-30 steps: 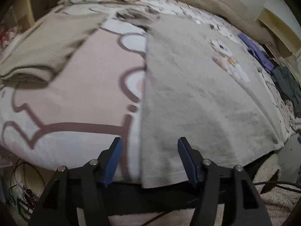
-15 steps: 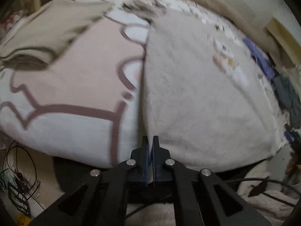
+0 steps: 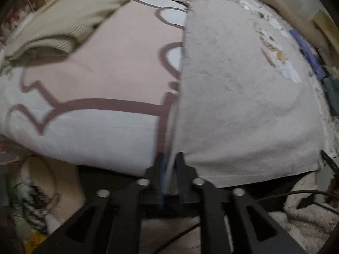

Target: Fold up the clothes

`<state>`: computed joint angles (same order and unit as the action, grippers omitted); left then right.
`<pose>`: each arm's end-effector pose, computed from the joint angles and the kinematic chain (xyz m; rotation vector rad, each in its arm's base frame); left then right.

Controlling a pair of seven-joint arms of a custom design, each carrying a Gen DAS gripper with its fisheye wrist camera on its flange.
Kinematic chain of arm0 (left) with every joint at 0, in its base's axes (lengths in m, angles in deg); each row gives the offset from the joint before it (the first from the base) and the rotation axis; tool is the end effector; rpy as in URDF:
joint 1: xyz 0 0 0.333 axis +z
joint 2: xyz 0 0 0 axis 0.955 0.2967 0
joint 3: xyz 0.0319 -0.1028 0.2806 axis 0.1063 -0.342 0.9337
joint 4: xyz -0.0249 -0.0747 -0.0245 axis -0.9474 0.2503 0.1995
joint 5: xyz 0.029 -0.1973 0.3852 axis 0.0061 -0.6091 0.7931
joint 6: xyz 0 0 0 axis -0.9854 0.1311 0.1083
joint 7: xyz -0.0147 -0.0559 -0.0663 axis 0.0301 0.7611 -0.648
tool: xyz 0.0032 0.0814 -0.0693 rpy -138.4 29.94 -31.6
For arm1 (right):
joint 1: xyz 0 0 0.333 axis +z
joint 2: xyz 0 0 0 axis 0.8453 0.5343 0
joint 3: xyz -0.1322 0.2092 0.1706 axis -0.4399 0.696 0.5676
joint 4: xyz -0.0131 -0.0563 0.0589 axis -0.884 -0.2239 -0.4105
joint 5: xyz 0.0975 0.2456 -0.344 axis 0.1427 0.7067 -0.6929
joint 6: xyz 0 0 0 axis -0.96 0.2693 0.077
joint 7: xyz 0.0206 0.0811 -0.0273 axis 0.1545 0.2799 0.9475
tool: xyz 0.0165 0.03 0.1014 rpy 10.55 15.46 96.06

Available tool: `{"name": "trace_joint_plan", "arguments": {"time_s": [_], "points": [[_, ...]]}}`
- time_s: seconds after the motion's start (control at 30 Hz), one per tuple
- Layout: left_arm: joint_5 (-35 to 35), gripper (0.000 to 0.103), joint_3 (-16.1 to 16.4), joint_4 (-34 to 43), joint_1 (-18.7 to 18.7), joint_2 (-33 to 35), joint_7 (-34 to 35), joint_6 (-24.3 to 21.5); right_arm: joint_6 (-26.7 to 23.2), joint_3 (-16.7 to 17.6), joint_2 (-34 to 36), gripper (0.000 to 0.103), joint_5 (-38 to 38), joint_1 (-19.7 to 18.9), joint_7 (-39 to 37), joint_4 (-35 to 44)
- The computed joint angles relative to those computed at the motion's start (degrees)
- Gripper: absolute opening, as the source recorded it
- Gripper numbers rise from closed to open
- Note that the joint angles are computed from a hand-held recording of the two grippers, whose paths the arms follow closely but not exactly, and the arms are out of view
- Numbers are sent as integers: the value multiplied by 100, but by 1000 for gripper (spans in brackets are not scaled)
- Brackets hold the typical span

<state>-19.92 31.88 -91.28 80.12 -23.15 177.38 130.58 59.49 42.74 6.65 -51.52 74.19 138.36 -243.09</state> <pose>0.6072 0.0472 0.5003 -1.7293 2.4891 -0.3714 0.3357 0.1742 0.4713 -1.2593 2.5178 -0.4696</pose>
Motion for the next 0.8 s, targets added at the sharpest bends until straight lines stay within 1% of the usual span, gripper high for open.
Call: {"name": "trace_joint_plan", "arguments": {"time_s": [0.03, 0.07, 0.1, 0.13, 0.2, 0.27, 0.33, 0.4, 0.43, 0.47, 0.5, 0.53, 0.57, 0.6, 0.63, 0.7, 0.73, 0.77, 0.8], "points": [[137, 22, 6, 34, 15, -29, -50, 74, -292, -54, 29, 26, 80, 63, -117, 121], [148, 22, 20, 140, 30, -23, -77, 142, -348, -80, -58, 26, 75, 62, -163, 138], [95, 22, 36, 284, 45, 1, -93, 207, -386, -102, -151, 26, 67, 52, -206, 148], [-29, 22, 56, 455, 62, 59, -62, 216, -173, -108, -288, 26, -27, -61, -147, 117], [-445, 22, 41, 812, 60, 210, 108, 205, 324, -112, -521, 26, -216, -328, -9, 69], [-873, 22, 3, 1186, 61, 380, 276, 193, 1153, -250, -708, 27, -338, -734, 226, -98], [-1188, 22, -69, 1434, 48, 527, 425, 217, 2003, -445, -522, 29, -397, -1242, 369, -100], [-1385, 23, -170, 1543, -7, 635, 505, 280, 2774, -592, -102, 31, -414, -1746, 417, 18], [-1433, 23, -230, 1584, -55, 708, 533, 321, 3122, -626, 164, 45, -429, -2020, 454, 117], [-1448, 23, -271, 1597, -88, 756, 550, 352, 3445, -676, 403, 72, -385, -2212, 489, 183], [-1433, 23, -310, 1615, -127, 816, 540, 376, 3829, -770, 695, 77, -283, -2354, 521, 242], [-1396, 23, -349, 1656, -171, 903, 507, 384, 4205, -872, 1008, 77, -152, -2468, 534, 322], [-1357, 23, -378, 1711, -203, 996, 454, 369, 4527, -1098, 1297, 77, 59, -2409, 413, 383], [-1319, 23, -405, 1770, -230, 1088, 394, 346, 4822, -1424, 1645, 77, 353, -2208, 245, 483], [-1288, 23, -425, 1857, -245, 1198, 316, 280, 5090, -1859, 1987, 77, 704, -1869, 15, 606], [-1155, 23, -462, 2042, -287, 1421, 86, 133, 5243, -2745, 2562, 77, 1437, -1067, -458, 913], [-1084, 23, -482, 2139, -308, 1535, -33, 58, 5174, -3014, 2834, 76, 1743, -816, -591, 1082], [-997, 23, -496, 2236, -326, 1644, -131, -1, 5080, -3287, 3107, 71, 2092, -556, -751, 1267], [-927, 23, -507, 2298, -331, 1718, -200, -40, 4965, -3573, 3388, 68, 2511, -281, -963, 1471]]}}
